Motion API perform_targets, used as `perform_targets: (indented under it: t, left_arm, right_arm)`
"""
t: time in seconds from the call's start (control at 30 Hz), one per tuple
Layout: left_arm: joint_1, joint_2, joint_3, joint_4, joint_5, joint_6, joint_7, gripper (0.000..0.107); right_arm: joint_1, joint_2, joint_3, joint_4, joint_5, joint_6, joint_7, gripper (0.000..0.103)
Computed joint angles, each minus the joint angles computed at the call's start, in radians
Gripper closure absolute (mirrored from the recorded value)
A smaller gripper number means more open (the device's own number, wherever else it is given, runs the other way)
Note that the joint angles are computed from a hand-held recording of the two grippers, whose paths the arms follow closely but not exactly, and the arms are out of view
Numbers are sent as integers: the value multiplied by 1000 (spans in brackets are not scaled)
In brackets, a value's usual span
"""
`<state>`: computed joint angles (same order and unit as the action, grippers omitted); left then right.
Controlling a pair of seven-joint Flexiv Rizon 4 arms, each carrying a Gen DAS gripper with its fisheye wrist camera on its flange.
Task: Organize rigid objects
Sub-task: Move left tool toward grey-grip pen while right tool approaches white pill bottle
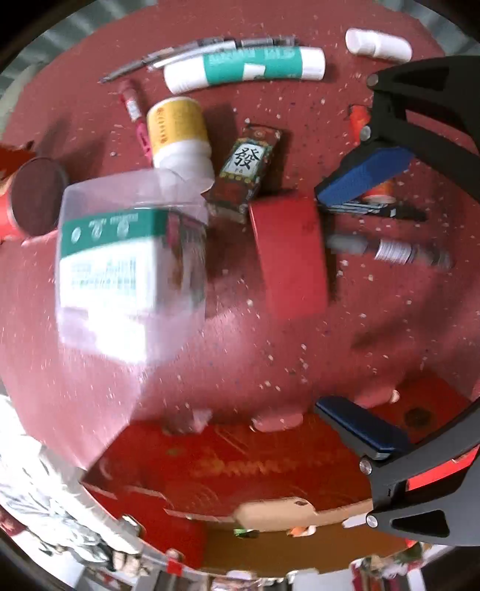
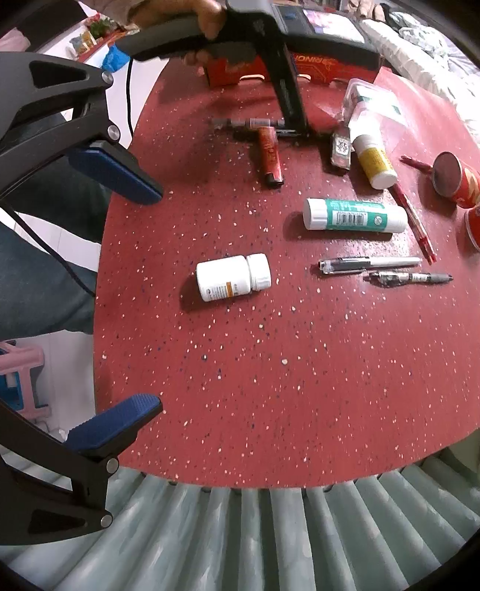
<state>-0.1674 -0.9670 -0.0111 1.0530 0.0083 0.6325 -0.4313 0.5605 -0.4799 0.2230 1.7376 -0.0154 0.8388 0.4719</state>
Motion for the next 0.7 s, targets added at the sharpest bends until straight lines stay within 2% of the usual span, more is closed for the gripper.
perform_targets:
  t: [0.13,0.2,0.27,0.4,0.5,0.63,0.7]
  left_arm:
    - [26,21,-11,5,-19,-54,33,4]
    - [53,30,2,-11,-29,-144,45,4]
    - [64,39,15,-29,-44,-257,0,4]
    - [102,36,18,-46,-41,-308,-4,4]
    - [125,69,21,-4,-37,-345,3,4]
    - [107,135,13,144,-14,-215,8,4]
    - [105,128,9,162,-3,-172,31,4]
  right_arm:
    - [-1,-12,-4,8,-3,38,-14,0]
    - [6,-13,-10,18,-14,55,-5,0]
    - [6,-15,-10,23,-16,70,-4,0]
    - [11,-10,-12,44,-20,104,17,0]
    - [5,-15,-4,45,-14,107,6,0]
    - [-2,-16,2,40,-8,93,-15,0]
    - [-1,-13,2,43,-4,95,-14,0]
